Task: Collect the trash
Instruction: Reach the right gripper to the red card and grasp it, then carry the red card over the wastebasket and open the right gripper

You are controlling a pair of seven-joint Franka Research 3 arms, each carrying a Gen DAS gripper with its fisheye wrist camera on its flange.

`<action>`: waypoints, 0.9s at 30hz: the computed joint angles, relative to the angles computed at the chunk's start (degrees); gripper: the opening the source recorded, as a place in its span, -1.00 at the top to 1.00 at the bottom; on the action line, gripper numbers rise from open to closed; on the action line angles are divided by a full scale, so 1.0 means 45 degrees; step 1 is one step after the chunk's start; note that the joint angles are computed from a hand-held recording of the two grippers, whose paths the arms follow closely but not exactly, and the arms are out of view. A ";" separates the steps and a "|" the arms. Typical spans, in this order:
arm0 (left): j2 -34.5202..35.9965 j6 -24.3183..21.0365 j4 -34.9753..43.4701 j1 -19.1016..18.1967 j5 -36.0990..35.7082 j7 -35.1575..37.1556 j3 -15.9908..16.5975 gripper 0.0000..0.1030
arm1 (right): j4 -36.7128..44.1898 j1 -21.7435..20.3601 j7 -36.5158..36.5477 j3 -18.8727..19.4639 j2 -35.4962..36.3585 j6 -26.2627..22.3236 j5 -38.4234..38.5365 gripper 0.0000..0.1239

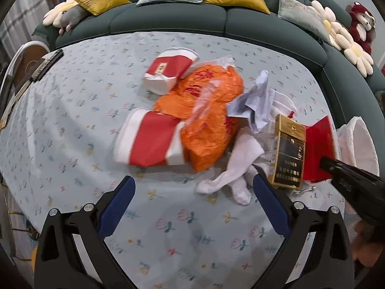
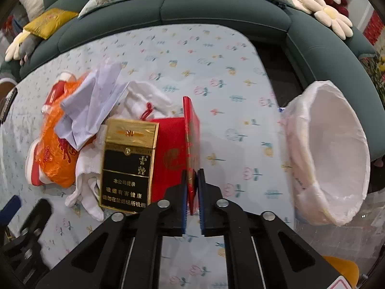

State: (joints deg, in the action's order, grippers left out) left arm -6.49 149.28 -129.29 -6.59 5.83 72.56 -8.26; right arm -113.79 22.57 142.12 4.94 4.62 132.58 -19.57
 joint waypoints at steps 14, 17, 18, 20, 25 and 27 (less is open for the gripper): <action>0.1745 -0.0565 0.1238 -0.0142 -0.2062 0.0818 -0.0348 0.60 | -0.0883 -0.0662 -0.0092 0.0260 -0.1510 0.0718 -0.0063 0.94; 0.1680 -0.0868 0.1321 -0.0121 -0.2200 0.0857 -0.0380 0.92 | -0.0931 -0.0753 -0.0176 0.0331 -0.1674 0.0792 -0.0001 0.94; 0.1556 -0.0822 0.1246 -0.0124 -0.2213 0.0883 -0.0387 0.94 | -0.0956 -0.0772 -0.0175 0.0369 -0.1750 0.0812 -0.0047 0.94; 0.1165 -0.0733 0.1048 -0.0156 -0.2275 0.1009 -0.0380 0.95 | -0.1010 -0.0815 -0.0230 0.0429 -0.1874 0.0859 -0.0114 0.94; 0.0044 -0.0521 0.0655 -0.0378 -0.2473 0.1268 -0.0281 0.96 | -0.1372 -0.0986 -0.0306 0.0578 -0.2510 0.1120 -0.0231 0.94; -0.0294 -0.0509 0.0691 -0.0541 -0.2605 0.1376 -0.0215 0.96 | -0.1490 -0.1098 -0.0384 0.0650 -0.2813 0.1225 -0.0248 0.93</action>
